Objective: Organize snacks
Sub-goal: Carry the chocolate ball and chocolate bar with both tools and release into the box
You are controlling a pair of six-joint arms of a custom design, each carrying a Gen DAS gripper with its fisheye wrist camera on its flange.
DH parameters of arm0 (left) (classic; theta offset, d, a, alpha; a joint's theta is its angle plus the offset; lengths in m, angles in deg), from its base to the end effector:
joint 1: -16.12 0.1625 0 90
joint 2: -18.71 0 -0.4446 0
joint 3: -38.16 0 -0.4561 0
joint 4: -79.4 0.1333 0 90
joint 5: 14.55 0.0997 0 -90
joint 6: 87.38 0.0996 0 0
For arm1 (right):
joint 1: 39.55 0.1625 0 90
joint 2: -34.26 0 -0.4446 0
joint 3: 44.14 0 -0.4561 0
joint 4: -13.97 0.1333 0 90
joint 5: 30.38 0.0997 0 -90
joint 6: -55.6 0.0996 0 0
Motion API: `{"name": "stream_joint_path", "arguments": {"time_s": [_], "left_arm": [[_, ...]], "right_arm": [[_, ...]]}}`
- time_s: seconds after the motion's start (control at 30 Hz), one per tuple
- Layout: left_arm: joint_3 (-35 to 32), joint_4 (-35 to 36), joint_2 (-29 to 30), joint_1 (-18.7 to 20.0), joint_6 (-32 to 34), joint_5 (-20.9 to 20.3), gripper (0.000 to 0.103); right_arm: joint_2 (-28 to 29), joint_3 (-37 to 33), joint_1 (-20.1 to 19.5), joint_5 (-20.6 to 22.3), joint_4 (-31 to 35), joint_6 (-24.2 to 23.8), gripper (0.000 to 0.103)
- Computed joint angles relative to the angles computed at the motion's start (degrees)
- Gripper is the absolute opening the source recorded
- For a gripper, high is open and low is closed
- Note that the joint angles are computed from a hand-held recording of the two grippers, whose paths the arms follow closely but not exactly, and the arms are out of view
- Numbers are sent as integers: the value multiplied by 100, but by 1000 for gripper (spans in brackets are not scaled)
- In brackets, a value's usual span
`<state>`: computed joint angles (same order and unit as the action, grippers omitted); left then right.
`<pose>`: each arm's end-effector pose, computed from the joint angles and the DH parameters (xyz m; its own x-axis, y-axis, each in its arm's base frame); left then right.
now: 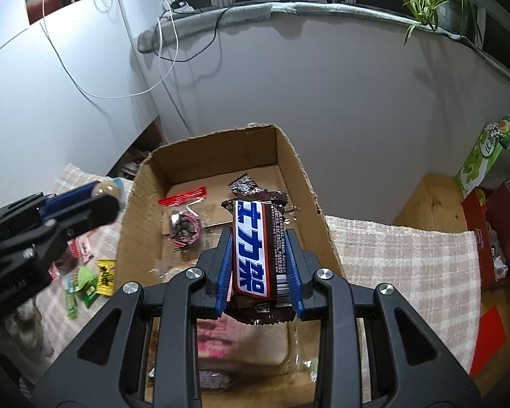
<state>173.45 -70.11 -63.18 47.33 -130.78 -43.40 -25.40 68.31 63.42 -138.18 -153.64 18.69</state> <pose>-0.2611 -0.4161 0.1993 -0.8239 -0.0893 -0.5596 0.3913 0.6247 -0.6757 0.2418 -0.5915 0.1387 -0.6426 -0.6021 0.4739 -0.7374 0.6540 -0.1690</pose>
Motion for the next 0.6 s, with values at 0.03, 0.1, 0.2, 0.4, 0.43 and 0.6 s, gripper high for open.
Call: {"name": "stream_joint_path", "arguments": {"time_s": [0.03, 0.1, 0.2, 0.4, 0.43, 0.6], "left_arm": [[-31, -131, 86, 54, 101, -54, 24], [-88, -282, 215, 131, 255, -118, 24], [-150, -427, 357, 214, 414, -184, 24], [-230, -559, 513, 307, 554, -246, 24], [-233, -559, 524, 302, 546, -233, 25], [-274, -464, 556, 293, 497, -231, 26]], "right_arm": [[18, -16, -12, -2, 7, 0, 30], [53, -56, -48, 10, 37, 5, 30], [86, -96, -80, 0, 47, 0, 30], [126, -130, -122, 6, 95, -25, 30], [126, -128, -128, 6, 101, -25, 30], [105, -56, -122, -24, -70, -28, 31]]}}
